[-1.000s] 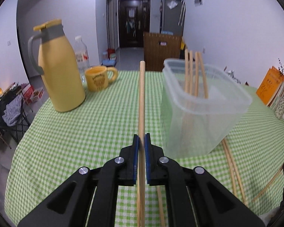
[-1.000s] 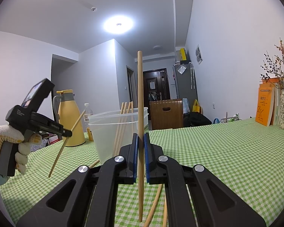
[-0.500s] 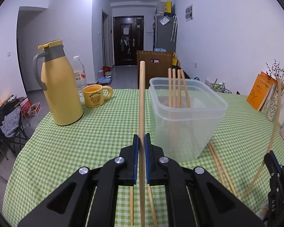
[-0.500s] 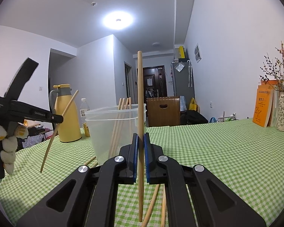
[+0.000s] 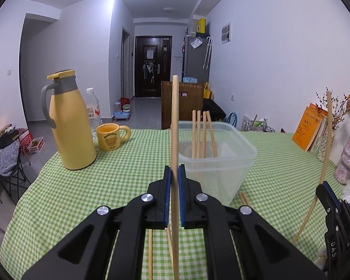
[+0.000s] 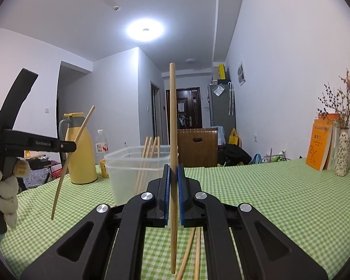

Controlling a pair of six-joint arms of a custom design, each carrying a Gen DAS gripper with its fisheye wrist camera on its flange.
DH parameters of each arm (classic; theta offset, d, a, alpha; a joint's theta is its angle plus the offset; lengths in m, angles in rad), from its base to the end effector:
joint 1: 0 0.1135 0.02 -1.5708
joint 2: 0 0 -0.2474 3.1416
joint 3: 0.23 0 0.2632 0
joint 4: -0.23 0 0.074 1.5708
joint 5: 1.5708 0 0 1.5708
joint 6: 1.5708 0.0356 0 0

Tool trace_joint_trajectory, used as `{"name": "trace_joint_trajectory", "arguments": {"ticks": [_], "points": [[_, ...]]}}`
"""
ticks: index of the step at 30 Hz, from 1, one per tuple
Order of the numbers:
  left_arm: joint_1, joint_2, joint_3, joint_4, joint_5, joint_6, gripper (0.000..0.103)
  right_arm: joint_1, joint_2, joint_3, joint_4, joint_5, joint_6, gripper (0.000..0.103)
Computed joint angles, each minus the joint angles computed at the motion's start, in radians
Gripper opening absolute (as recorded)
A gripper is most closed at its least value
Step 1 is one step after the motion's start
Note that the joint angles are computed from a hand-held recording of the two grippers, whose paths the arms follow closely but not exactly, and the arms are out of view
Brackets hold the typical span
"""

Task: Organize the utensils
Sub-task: 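Carry both upright chopsticks over the clear plastic container with both grippers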

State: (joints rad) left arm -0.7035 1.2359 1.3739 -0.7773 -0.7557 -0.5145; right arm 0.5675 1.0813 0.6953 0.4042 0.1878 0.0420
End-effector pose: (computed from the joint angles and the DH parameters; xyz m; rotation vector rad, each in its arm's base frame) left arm 0.2175 -0.1524 0.3822 -0.2066 2.0102 0.0754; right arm 0.2335 0.1409 0.2929 -0.2599 1.5408 0.3356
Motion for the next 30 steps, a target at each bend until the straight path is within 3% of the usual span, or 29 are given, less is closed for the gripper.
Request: {"name": "trace_joint_trajectory", "arguments": {"ticks": [30], "points": [[-0.04, 0.102, 0.229, 0.11, -0.067, 0.121, 0.004, -0.004, 0.134, 0.263, -0.021, -0.034, 0.002, 0.006]]}}
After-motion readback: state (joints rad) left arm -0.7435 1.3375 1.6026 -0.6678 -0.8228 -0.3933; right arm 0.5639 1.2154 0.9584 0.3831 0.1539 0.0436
